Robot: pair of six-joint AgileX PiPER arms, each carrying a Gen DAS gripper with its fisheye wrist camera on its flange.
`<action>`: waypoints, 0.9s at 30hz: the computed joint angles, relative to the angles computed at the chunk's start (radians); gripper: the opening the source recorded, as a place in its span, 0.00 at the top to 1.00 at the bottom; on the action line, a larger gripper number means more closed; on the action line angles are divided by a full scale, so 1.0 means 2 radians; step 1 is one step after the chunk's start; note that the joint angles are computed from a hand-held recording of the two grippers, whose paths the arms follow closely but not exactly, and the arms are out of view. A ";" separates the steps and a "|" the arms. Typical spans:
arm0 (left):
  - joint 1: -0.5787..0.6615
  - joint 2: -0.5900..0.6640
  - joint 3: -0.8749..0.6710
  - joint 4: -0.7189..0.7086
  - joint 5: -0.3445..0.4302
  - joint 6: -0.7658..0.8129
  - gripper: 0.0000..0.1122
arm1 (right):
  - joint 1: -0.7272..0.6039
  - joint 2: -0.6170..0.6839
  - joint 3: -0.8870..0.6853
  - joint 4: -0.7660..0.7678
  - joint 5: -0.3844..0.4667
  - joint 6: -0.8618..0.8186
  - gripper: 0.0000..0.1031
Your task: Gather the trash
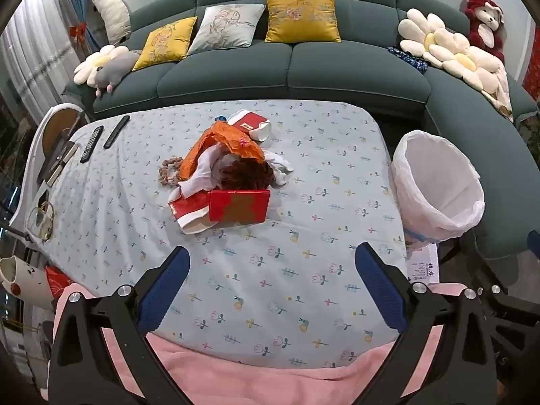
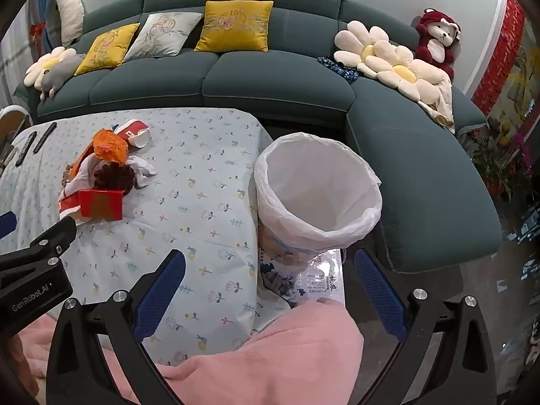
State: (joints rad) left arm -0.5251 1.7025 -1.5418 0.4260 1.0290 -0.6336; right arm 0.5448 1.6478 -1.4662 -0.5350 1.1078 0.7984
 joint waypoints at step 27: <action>-0.006 -0.006 -0.001 0.006 0.005 0.002 0.17 | 0.015 0.004 -0.005 -0.023 0.015 0.013 0.07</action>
